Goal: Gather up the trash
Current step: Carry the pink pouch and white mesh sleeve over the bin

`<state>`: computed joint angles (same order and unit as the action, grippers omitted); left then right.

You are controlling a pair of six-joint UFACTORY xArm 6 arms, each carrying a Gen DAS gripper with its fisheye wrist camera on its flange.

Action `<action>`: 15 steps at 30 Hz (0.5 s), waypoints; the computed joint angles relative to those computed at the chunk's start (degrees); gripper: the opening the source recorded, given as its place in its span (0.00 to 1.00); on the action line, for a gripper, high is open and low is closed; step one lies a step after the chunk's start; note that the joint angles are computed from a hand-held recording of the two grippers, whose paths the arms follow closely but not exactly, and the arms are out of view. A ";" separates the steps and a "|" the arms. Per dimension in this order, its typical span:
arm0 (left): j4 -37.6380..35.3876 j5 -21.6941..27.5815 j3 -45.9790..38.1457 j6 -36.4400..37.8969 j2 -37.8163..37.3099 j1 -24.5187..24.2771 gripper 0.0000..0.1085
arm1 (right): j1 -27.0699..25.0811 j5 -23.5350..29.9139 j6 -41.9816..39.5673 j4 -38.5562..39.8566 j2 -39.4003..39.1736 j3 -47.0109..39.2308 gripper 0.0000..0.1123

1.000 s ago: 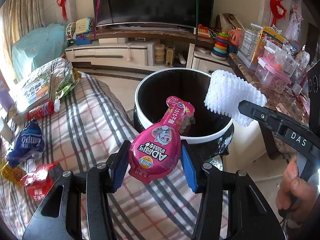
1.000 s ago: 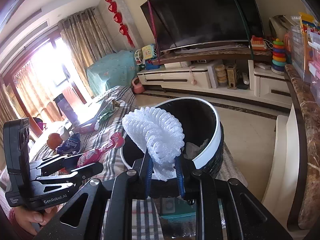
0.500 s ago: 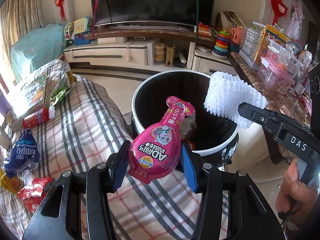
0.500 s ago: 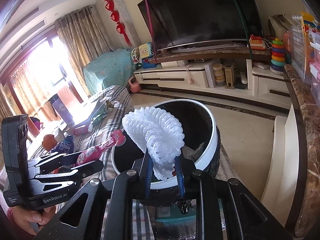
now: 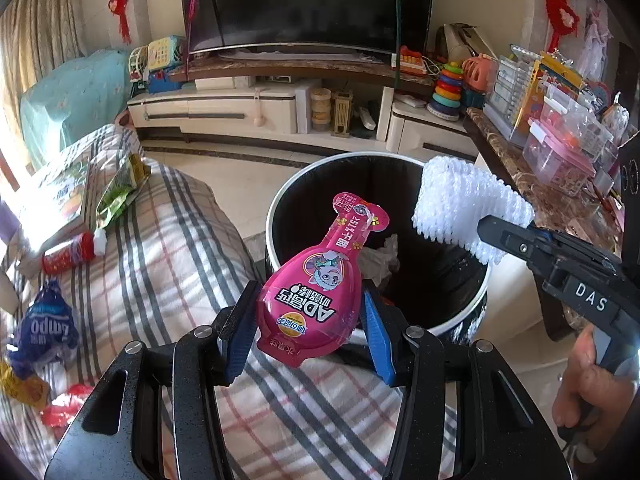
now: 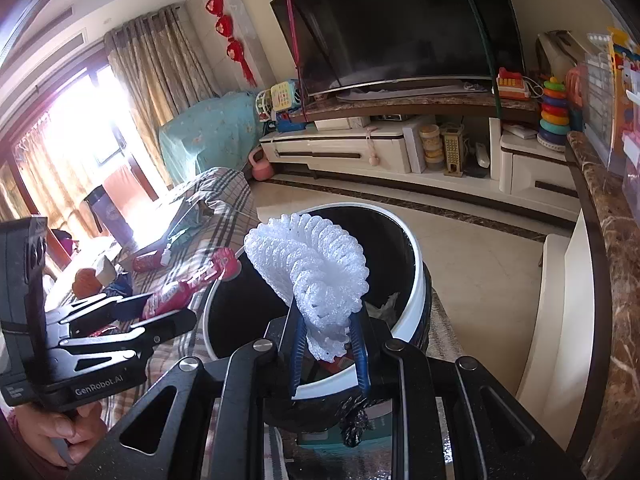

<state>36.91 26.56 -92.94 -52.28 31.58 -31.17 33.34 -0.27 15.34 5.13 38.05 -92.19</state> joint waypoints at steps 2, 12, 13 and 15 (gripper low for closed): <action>-0.23 0.22 -0.88 0.51 0.51 0.07 0.45 | -0.15 0.47 0.32 -0.63 0.31 -0.61 0.19; -1.62 0.87 -3.65 2.14 2.12 0.31 0.45 | -0.49 2.96 -0.11 -0.32 2.02 -3.57 0.19; -1.71 0.96 -3.86 2.31 2.29 0.31 0.45 | -0.54 3.20 -0.20 -0.33 2.16 -3.86 0.19; -1.80 1.18 -4.26 2.56 2.59 0.30 0.45 | -0.62 3.39 0.06 -0.70 2.29 -4.12 0.19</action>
<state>35.10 27.74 -97.20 -49.72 34.17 -30.87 32.72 3.11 15.40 4.43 40.34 -96.31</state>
